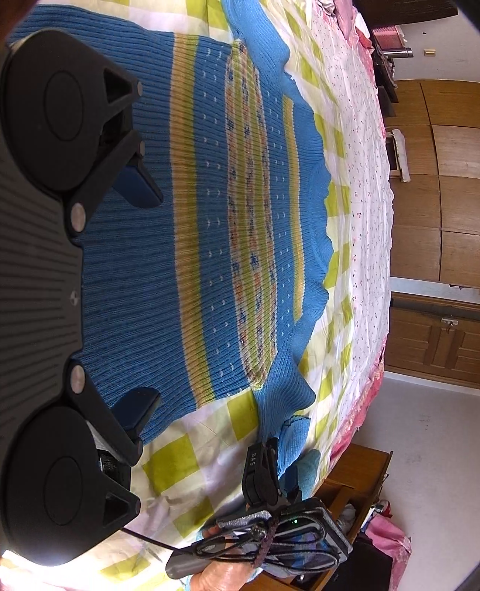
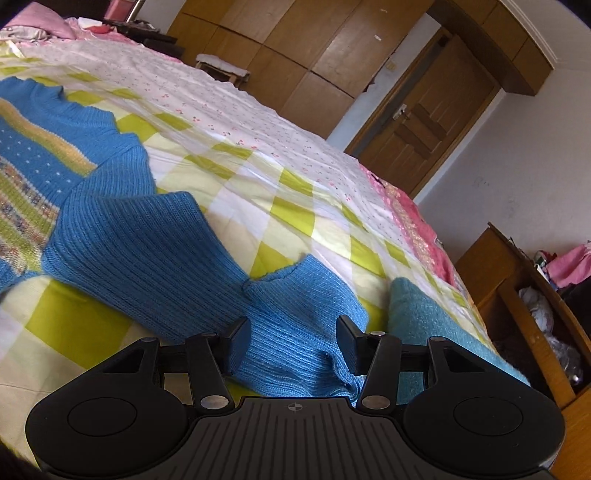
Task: Fold small clothes
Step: 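Move the right gripper to the sweater sleeve cuff and grasp it, then lift the sleeve with the right gripper, lay it across the body, release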
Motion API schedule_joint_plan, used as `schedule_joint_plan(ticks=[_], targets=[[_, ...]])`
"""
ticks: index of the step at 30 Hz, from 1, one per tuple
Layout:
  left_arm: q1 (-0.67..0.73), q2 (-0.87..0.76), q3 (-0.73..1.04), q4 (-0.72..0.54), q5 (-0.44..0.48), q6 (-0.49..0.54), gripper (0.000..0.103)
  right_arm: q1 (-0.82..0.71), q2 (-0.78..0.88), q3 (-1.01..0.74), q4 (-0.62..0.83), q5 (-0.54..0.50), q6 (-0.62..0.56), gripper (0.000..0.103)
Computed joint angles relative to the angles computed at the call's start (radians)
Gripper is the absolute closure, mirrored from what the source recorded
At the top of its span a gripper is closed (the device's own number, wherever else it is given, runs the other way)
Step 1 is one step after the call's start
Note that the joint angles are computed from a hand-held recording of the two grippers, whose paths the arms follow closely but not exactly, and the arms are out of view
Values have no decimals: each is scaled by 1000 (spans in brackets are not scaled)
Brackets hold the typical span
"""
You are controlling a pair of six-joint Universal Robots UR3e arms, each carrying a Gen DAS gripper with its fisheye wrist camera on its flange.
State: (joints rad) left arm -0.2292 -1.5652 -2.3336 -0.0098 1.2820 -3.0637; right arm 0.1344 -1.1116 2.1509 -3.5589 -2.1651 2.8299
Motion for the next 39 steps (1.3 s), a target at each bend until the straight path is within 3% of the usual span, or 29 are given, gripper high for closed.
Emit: schedule_joint_plan(ticks=[6, 11, 19, 25, 30, 39], targets=[[37, 67, -39, -44, -29, 9, 0, -37, 31, -59, 55, 29, 32, 71], [46, 95, -54, -73, -35, 33, 0, -42, 25, -88, 124, 26, 103, 99], [137, 201, -119, -130, -91, 77, 0, -104, -266, 0, 278, 194, 398, 100], [259, 345, -176, -222, -180, 140, 0, -27, -354, -144, 446, 289, 566, 100], [439, 575, -246, -408, -306, 259, 0, 96, -239, -390, 547, 334, 690, 100], [769, 875, -262, -824, -543, 479, 0, 299, 146, -870, 677, 309, 773, 100]])
